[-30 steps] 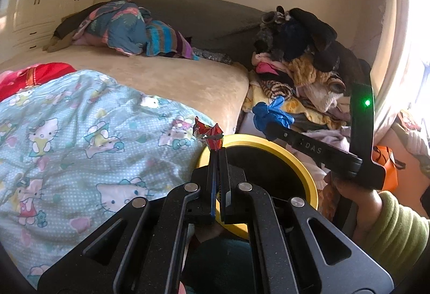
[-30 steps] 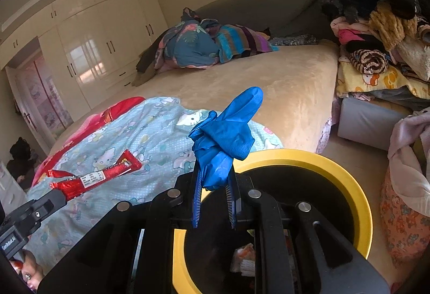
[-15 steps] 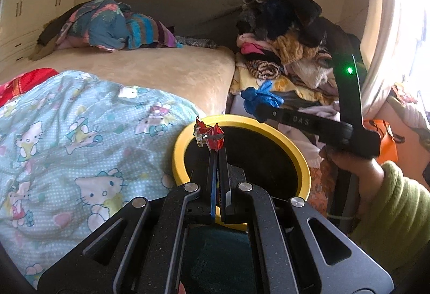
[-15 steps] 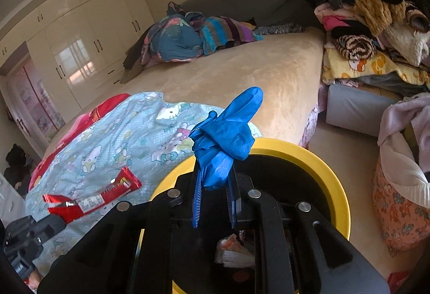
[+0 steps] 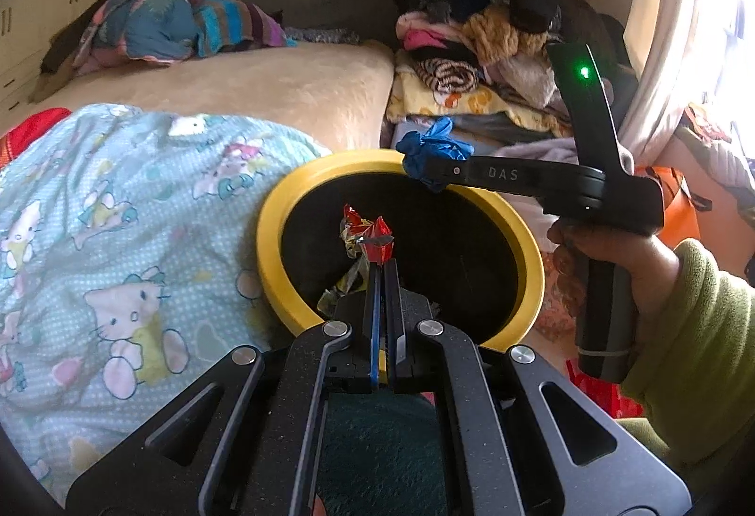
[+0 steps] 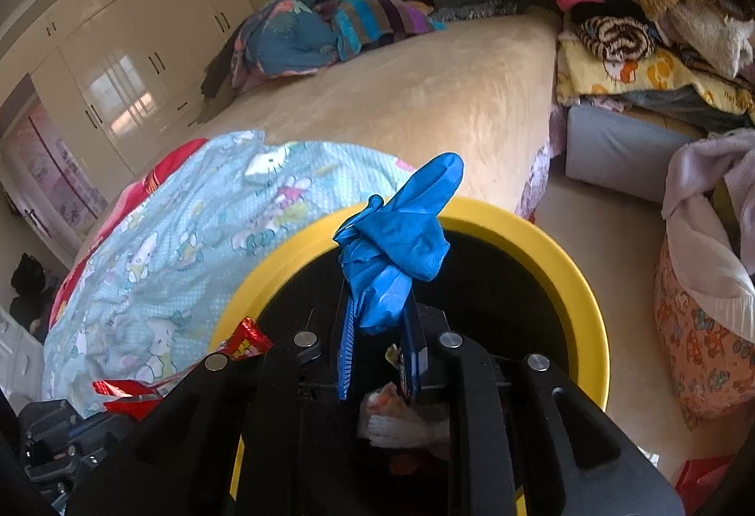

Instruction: Collect trash

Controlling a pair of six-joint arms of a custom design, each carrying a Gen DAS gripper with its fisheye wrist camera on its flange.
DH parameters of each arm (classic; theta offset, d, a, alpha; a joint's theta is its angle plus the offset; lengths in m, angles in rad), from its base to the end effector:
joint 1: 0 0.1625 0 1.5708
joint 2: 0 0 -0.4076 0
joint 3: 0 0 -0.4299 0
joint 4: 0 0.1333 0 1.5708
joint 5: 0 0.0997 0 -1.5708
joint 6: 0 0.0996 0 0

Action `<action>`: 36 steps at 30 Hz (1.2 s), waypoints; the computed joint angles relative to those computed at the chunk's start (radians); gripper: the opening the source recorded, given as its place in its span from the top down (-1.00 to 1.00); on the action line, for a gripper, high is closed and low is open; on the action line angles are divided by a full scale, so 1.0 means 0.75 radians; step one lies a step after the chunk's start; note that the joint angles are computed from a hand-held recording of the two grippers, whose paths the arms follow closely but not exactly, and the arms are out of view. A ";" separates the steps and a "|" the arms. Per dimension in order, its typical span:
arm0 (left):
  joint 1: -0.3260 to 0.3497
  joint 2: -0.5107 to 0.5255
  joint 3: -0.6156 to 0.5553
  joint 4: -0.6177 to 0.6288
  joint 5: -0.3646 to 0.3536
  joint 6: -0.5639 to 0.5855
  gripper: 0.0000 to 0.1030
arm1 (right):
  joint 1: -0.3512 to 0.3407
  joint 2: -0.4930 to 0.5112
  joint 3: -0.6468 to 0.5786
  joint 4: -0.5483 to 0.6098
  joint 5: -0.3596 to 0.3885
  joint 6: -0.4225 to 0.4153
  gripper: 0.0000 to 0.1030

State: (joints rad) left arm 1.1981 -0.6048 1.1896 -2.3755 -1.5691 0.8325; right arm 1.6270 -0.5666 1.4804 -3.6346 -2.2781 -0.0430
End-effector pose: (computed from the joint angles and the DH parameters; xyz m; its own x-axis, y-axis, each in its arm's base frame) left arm -0.1717 -0.8056 0.0815 -0.3641 0.9171 -0.1624 0.9281 0.3427 -0.1456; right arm 0.1087 -0.7113 0.1010 -0.7905 0.5314 0.3044 -0.0570 0.4311 -0.9005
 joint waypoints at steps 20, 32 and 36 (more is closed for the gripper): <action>0.020 0.078 -0.193 0.048 0.080 -0.205 -0.55 | 0.042 0.043 -0.032 0.013 -0.064 -0.009 -0.52; 0.051 -0.055 -0.081 -0.317 0.178 -0.226 -0.79 | 0.199 0.297 -0.319 -0.304 -0.066 -0.413 -0.87; 0.066 -0.103 -0.003 -0.468 0.199 -0.186 -0.79 | 0.243 0.391 -0.422 -0.455 -0.046 -0.557 -0.87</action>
